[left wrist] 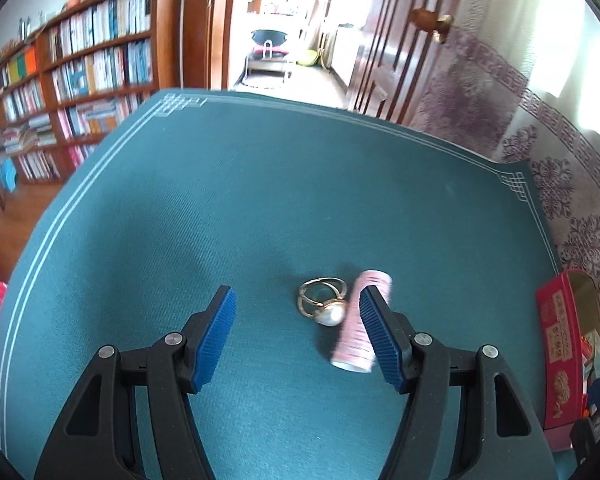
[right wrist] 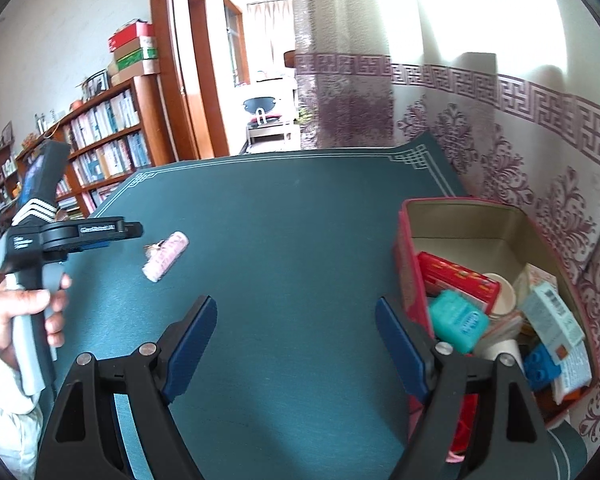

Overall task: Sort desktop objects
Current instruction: 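Withdraw both grippers from the tin toward the ring and pink roller, then grasp the pearl ring with the left gripper while the right grasps the pink roller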

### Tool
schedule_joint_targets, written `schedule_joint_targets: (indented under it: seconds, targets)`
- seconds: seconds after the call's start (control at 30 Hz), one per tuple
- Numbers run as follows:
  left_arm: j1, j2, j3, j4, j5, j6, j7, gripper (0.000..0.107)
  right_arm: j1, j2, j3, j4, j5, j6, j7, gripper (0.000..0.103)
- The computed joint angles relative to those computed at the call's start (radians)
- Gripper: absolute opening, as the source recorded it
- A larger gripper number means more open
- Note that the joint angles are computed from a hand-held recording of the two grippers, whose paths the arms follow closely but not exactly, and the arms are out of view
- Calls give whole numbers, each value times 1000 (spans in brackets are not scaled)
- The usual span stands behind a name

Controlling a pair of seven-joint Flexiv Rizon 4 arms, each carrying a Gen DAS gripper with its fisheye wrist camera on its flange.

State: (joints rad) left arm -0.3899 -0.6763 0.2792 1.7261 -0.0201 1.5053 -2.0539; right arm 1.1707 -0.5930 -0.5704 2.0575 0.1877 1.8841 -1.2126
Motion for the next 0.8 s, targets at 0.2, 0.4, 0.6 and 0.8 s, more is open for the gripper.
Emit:
schedule_joint_targets:
  seconds: [0.2, 0.4, 0.6, 0.8]
  targets:
    - [129, -5, -160, 18, -57, 34, 86, 67, -47, -9, 63, -41, -50, -32, 8, 85]
    - [182, -43, -245, 8, -127, 47, 175, 67, -73, -28, 100, -63, -102, -54, 32, 85]
    - [54, -62, -71, -16, -121, 19, 113, 68, -90, -36, 117, -68, -138, -65, 59, 85]
    - [21, -81, -38, -44, -79, -8, 115, 66, -101, -39, 130, -82, -171, -76, 76, 85]
